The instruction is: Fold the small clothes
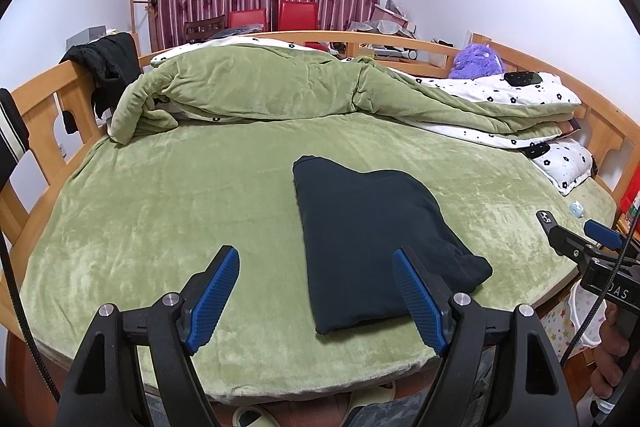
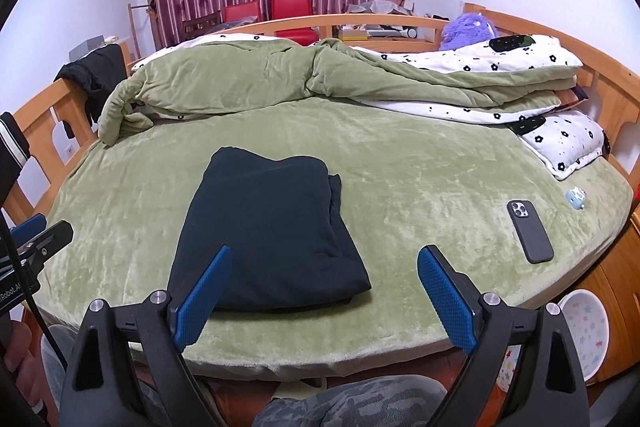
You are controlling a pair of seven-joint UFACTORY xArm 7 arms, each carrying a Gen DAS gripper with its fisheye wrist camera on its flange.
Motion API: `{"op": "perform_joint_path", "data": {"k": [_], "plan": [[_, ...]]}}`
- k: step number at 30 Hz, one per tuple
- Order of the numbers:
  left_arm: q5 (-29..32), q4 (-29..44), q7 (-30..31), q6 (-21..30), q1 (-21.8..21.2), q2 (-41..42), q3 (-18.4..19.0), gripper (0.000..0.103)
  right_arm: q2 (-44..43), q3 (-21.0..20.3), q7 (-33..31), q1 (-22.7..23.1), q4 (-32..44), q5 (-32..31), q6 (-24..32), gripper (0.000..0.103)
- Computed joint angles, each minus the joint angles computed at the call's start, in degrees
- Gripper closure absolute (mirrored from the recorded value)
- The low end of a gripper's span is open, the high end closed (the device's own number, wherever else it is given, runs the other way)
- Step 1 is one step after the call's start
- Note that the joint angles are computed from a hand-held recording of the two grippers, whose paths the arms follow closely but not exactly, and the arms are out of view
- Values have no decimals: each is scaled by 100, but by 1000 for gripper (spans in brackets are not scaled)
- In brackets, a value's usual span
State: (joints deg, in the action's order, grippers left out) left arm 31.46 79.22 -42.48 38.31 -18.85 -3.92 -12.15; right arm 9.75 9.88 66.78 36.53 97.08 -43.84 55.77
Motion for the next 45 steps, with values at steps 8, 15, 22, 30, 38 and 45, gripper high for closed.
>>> {"op": "perform_joint_path", "data": {"k": [8, 15, 22, 30, 38, 45], "plan": [[45, -100, -52, 5, 38, -102, 0, 25, -130, 38, 54, -32, -124, -38, 18, 10], [5, -143, -87, 0, 122, -129, -12, 25, -95, 73, 26, -18, -46, -69, 136, 10], [-52, -157, -53, 5, 136, -108, 9, 25, -74, 73, -2, 12, -24, -59, 158, 10], [8, -172, -93, -37, 155, -108, 14, 25, -43, 59, -40, 36, 35, -79, 121, 10], [-15, -205, -83, -67, 178, -141, 7, 25, -72, 51, -72, 37, 24, -78, 87, 10], [-58, -201, -26, -41, 182, -160, 10, 25, -73, 56, -59, 31, 22, -87, 90, 10]]}}
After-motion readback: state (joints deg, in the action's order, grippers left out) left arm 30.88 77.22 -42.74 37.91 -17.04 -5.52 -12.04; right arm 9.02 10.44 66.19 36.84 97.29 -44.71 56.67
